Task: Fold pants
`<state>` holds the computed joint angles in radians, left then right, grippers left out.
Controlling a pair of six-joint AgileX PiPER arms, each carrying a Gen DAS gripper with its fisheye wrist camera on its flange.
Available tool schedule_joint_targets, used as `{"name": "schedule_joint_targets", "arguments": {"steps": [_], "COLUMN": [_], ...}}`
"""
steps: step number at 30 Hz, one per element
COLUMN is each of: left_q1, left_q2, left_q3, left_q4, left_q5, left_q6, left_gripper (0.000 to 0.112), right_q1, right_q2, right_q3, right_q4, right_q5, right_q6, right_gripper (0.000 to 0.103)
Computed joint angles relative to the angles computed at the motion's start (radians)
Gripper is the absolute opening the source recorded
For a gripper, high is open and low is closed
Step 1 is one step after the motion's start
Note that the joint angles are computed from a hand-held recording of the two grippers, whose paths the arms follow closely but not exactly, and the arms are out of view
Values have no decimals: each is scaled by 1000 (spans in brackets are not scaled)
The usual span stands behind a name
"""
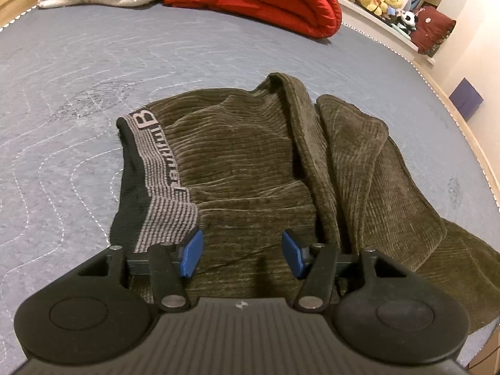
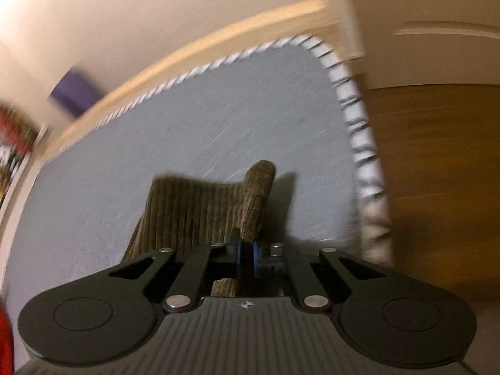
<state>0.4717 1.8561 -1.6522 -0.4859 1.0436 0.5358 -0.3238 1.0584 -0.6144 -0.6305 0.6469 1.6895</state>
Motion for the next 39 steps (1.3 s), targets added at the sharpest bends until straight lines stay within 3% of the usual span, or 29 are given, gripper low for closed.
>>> {"name": "schedule_joint_targets", "arguments": {"steps": [2, 5, 7, 9, 11, 13, 17, 20, 22, 25, 26, 28, 29, 31, 33, 36, 38, 39], "left_q1": [8, 17, 20, 26, 28, 29, 31, 44, 59, 76, 79, 81, 83, 86, 90, 97, 108, 116], "left_q2": [-2, 0, 2, 4, 2, 1, 12, 33, 45, 52, 52, 52, 55, 58, 63, 59, 60, 63], "left_q3": [-5, -15, -22, -31, -36, -40, -50, -71, -89, -105, -107, -115, -122, -129, -140, -142, -146, -152], "left_q4": [-5, -17, -21, -35, -46, -51, -35, -18, -22, -26, -26, -24, -26, -27, -26, -19, -19, -21], "left_q5": [4, 14, 24, 37, 42, 42, 37, 42, 53, 65, 66, 70, 75, 78, 77, 63, 65, 71], "left_q6": [1, 8, 2, 1, 4, 1, -13, -26, -30, -29, -27, -24, -22, -24, -30, -19, -7, -4], "left_gripper": [62, 62, 62, 62, 62, 62, 62, 62, 62, 62, 62, 62, 62, 62, 62, 62, 62, 62], "right_q1": [27, -20, 38, 147, 172, 120, 6, -19, -12, 42, 91, 177, 218, 252, 274, 305, 312, 316], "right_q2": [-26, 24, 14, -7, -57, -48, 159, 357, 456, 555, 595, 690, 729, 786, 776, 692, 676, 696], "right_q3": [-29, -33, -75, -84, -56, -59, -120, -214, -303, -430, -494, -604, -655, -737, -698, -569, -531, -537], "right_q4": [35, 152, 68, -127, -272, -297, -49, 231, 298, 105, 6, -157, -185, -194, -273, -547, -724, -760], "right_q5": [131, 123, 222, 295, 208, 8, -378, -450, -396, -271, -171, 29, 125, 215, 206, 144, 57, 62], "right_q6": [20, -94, -22, 135, 192, 111, -287, -567, -614, -453, -385, -278, -262, -274, -142, 126, 203, 215], "right_gripper": [6, 6, 18, 22, 24, 26, 29, 45, 59, 56, 52, 11, 12, 7, 5, 4, 4, 5]}}
